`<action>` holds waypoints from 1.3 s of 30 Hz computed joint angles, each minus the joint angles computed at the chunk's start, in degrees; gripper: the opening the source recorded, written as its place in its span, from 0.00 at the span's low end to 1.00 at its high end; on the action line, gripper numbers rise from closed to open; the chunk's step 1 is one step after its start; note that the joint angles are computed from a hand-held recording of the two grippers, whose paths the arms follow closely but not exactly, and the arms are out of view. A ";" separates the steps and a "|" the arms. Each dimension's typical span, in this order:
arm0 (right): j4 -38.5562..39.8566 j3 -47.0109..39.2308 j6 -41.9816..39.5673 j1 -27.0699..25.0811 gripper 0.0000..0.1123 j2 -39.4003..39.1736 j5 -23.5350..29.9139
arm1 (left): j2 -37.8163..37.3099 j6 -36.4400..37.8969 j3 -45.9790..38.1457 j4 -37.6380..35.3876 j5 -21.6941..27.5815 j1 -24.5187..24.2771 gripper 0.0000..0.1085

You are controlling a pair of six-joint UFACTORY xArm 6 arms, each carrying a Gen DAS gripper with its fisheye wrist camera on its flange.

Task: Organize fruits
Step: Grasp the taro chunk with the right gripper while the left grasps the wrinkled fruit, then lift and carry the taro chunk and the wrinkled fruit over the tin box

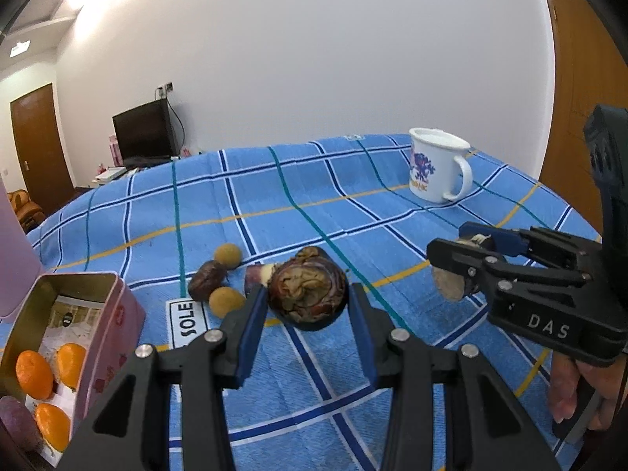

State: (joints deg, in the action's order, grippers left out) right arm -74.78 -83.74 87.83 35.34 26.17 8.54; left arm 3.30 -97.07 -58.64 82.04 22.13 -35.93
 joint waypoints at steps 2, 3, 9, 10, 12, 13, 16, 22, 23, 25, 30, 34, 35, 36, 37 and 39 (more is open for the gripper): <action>-4.03 -0.09 3.77 -0.01 0.41 -0.34 -0.03 | -0.30 -1.17 0.25 0.92 0.35 -0.08 0.40; -5.78 -0.13 5.52 0.02 0.41 -0.47 0.02 | -0.53 -1.94 0.44 1.54 0.40 -0.03 0.40; -16.56 -0.65 16.18 0.35 0.41 -1.28 0.41 | -1.99 -4.89 1.77 3.74 1.74 -0.33 0.40; -17.31 -0.75 16.84 0.49 0.41 -1.31 0.61 | -2.13 -5.12 1.87 3.94 2.05 -0.45 0.40; -18.80 -1.04 18.29 0.70 0.41 -1.26 0.72 | -2.54 -5.63 2.21 4.49 2.87 -0.77 0.40; -19.60 -1.07 19.11 0.81 0.41 -1.32 0.79 | -2.71 -5.81 2.36 4.67 3.15 -0.87 0.40; -21.49 -1.40 20.94 1.20 0.41 -1.32 1.14 | -3.22 -6.38 2.82 5.23 4.02 -1.13 0.40; -23.75 -2.57 23.22 1.81 0.41 -0.72 1.65 | -4.16 -7.17 3.71 6.08 4.95 -1.24 0.40; -23.25 -2.90 22.66 1.93 0.41 -0.44 1.71 | -4.30 -7.23 3.85 6.15 5.14 -1.26 0.40; -22.62 -3.61 21.90 2.14 0.41 0.11 1.63 | -4.50 -7.28 4.09 6.25 5.51 -1.28 0.40; -21.11 -5.27 19.67 2.80 0.41 1.42 1.54 | -5.69 -7.16 5.31 6.18 6.58 -1.26 0.40; -19.30 -6.65 17.40 3.47 0.41 2.55 1.49 | -6.68 -7.56 6.36 6.44 6.93 -0.94 0.40; -19.10 -6.99 17.16 3.54 0.41 2.83 1.40 | -6.92 -7.79 6.62 6.56 7.01 -0.85 0.40; -18.78 -7.32 16.85 3.66 0.41 3.10 1.35 | -7.02 -7.97 6.72 6.67 7.11 -0.82 0.40; -18.40 -7.72 16.45 3.75 0.41 3.42 1.29 | -7.20 -8.00 6.89 6.71 7.30 -0.86 0.40; -17.90 -8.32 15.86 3.96 0.41 3.87 1.33 | -7.61 -8.32 7.32 6.94 7.53 -0.82 0.40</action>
